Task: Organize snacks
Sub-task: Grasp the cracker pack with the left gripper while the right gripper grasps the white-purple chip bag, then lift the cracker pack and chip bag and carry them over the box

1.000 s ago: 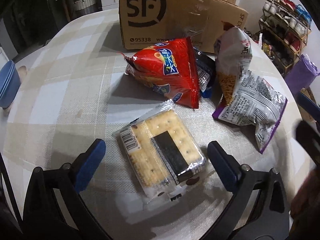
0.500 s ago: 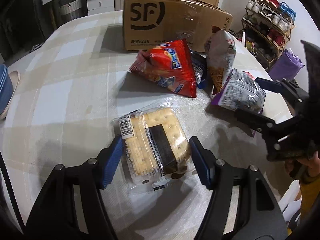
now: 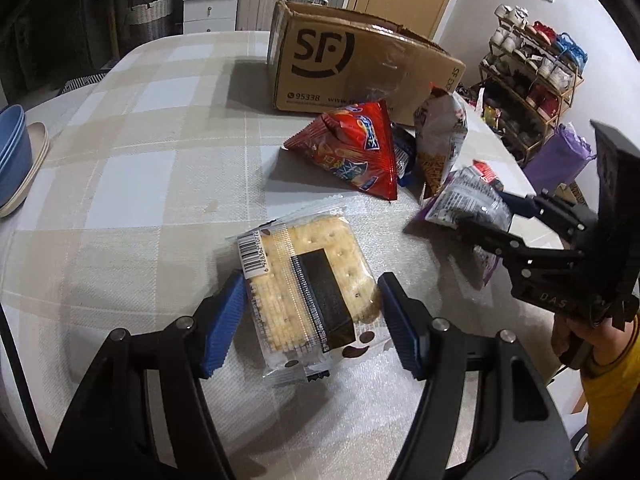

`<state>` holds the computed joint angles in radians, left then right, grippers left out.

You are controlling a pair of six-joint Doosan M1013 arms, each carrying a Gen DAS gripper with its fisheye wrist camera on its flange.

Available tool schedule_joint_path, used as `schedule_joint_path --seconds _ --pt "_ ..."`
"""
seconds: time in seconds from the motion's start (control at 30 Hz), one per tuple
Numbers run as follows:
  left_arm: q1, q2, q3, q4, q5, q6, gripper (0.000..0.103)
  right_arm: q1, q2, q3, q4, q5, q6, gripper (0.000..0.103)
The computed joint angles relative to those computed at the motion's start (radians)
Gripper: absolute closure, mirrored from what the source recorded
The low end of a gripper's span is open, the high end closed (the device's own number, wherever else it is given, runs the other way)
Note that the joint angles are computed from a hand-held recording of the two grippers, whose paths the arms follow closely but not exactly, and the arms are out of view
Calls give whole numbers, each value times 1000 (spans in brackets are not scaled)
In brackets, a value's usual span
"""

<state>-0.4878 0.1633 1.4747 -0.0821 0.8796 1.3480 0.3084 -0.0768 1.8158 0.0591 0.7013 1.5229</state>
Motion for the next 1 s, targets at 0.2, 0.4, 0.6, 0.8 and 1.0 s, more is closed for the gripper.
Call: schedule_joint_path --seconds 0.2,0.4,0.6,0.8,1.0 --pt "16 -63 74 -22 -44 18 39 -39 -26 23 196 -15 -29 46" --pt "25 -102 126 -50 -77 43 39 -90 -57 53 447 -28 -97 46" --pt "20 -119 136 -41 -91 46 39 -122 -94 82 649 -42 -196 46" --pt "11 -137 137 -36 -102 60 39 -113 -135 92 704 -83 -262 46" --pt "0 -153 131 -21 -95 63 39 -112 -166 107 750 -104 -277 46"
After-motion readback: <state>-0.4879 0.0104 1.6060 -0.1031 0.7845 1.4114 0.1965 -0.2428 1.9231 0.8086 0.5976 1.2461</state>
